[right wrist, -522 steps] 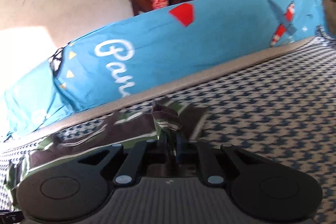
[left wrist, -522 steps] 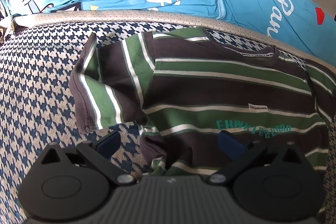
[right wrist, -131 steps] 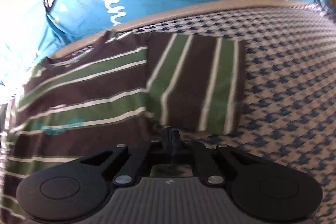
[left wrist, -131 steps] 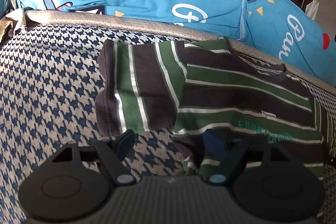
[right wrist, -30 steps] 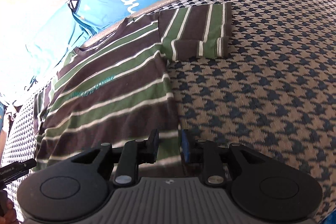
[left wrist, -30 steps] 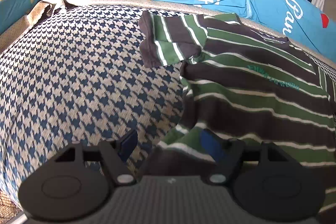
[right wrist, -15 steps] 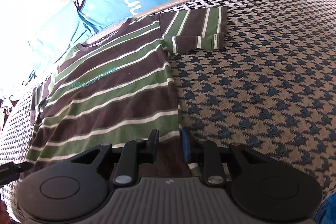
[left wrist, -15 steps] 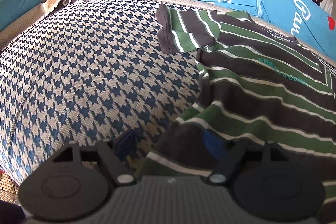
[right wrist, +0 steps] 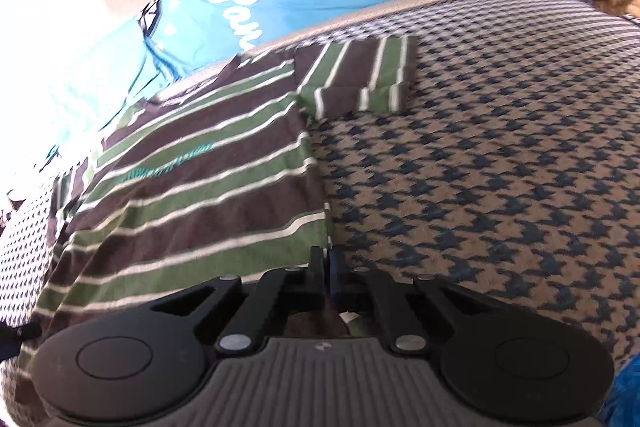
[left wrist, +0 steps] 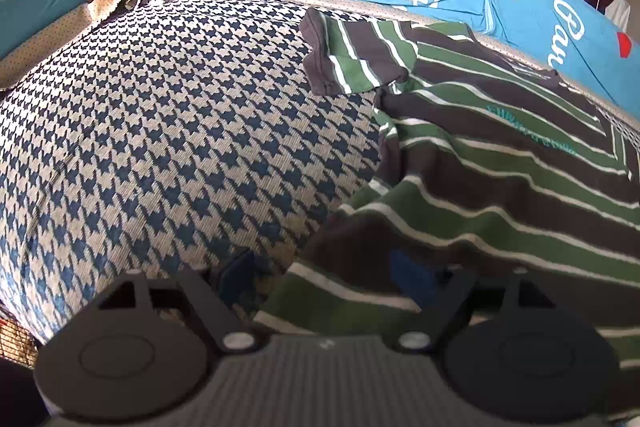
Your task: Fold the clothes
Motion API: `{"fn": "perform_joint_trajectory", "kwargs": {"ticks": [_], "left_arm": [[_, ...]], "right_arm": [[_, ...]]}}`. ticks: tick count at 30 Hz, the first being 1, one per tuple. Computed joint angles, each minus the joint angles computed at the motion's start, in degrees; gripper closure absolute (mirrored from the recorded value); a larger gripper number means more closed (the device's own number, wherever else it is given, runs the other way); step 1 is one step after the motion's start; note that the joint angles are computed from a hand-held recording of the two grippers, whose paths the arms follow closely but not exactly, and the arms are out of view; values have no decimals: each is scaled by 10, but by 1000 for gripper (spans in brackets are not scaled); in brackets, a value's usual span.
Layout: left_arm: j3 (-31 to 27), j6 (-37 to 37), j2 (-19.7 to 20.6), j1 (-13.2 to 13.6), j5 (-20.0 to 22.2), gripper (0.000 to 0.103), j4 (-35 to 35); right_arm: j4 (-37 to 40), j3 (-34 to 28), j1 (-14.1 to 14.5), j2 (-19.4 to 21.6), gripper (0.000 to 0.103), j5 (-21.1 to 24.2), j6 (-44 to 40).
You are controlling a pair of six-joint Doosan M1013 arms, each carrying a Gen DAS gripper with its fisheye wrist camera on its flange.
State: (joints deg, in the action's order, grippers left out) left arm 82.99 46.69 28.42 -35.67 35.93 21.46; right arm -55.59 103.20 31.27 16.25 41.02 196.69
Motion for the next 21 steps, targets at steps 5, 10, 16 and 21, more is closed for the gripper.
{"fn": "perform_joint_trajectory", "kwargs": {"ticks": [5,10,16,21], "left_arm": [[18,20,-12,-4,-4,19,-15],[34,44,-22,-13,-9,17,-19],[45,70,-29,-19,-23,16,-25],[49,62,-32,-24,-34,14,-7]], "right_arm": [[-13,-8,7,3,99,59,23],[14,-13,2,8,99,64,13],[21,3,-2,-9,90,44,44],[23,26,4,-30,76,19,66]]}}
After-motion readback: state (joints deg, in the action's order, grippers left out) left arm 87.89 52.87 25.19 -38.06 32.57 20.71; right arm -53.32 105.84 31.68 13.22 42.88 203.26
